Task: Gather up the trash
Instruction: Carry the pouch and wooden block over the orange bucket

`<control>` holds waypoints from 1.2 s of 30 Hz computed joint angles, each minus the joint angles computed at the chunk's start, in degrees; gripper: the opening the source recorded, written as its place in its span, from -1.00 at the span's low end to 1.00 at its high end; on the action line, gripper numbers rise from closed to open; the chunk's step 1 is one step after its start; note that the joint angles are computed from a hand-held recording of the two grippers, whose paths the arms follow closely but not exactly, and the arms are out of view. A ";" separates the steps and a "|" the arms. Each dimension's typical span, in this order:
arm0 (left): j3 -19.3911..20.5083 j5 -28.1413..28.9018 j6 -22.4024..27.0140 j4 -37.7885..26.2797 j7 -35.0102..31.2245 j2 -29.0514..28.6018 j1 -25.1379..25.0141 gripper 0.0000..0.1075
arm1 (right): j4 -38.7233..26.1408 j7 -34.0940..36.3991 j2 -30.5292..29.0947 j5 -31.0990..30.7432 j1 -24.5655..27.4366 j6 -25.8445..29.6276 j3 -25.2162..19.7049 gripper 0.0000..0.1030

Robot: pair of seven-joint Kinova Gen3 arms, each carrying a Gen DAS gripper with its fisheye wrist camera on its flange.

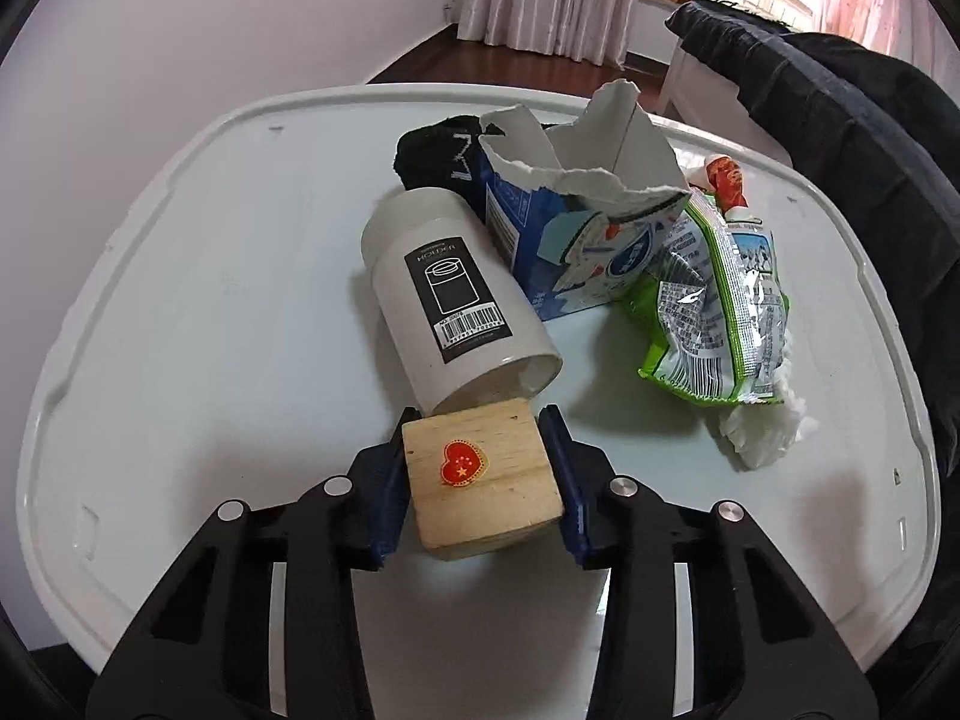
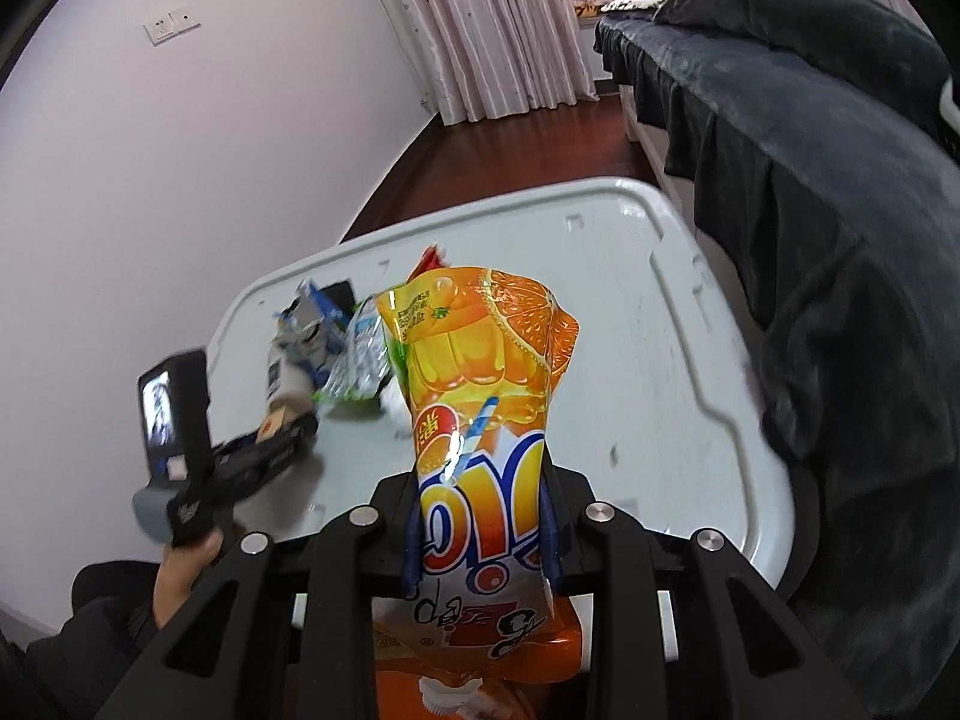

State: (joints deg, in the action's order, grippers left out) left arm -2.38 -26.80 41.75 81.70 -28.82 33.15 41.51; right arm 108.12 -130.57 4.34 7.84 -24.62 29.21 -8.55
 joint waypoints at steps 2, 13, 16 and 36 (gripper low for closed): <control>-0.46 -0.97 -1.04 1.02 0.36 -0.35 0.58 -0.27 | 1.02 -0.92 -0.52 0.16 -0.59 -0.22 -0.42 -0.44; 1.70 -3.74 -4.27 8.01 -0.13 -8.97 2.17 -0.27 | 0.64 -0.03 -0.73 0.21 -2.48 0.48 -1.52 -0.44; 3.06 -5.97 -3.98 9.36 -0.66 -12.94 3.27 -0.27 | -0.54 -1.31 -2.13 2.19 -3.27 1.20 -1.98 -0.44; 18.50 -22.97 3.95 15.21 9.51 -28.93 5.19 -0.27 | -2.87 -13.48 -17.51 15.08 -2.55 12.13 -17.07 -0.43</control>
State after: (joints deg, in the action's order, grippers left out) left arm 16.12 -49.77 45.69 96.90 -19.30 4.21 46.70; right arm 105.26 -144.04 -13.17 22.93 -27.16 41.35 -25.62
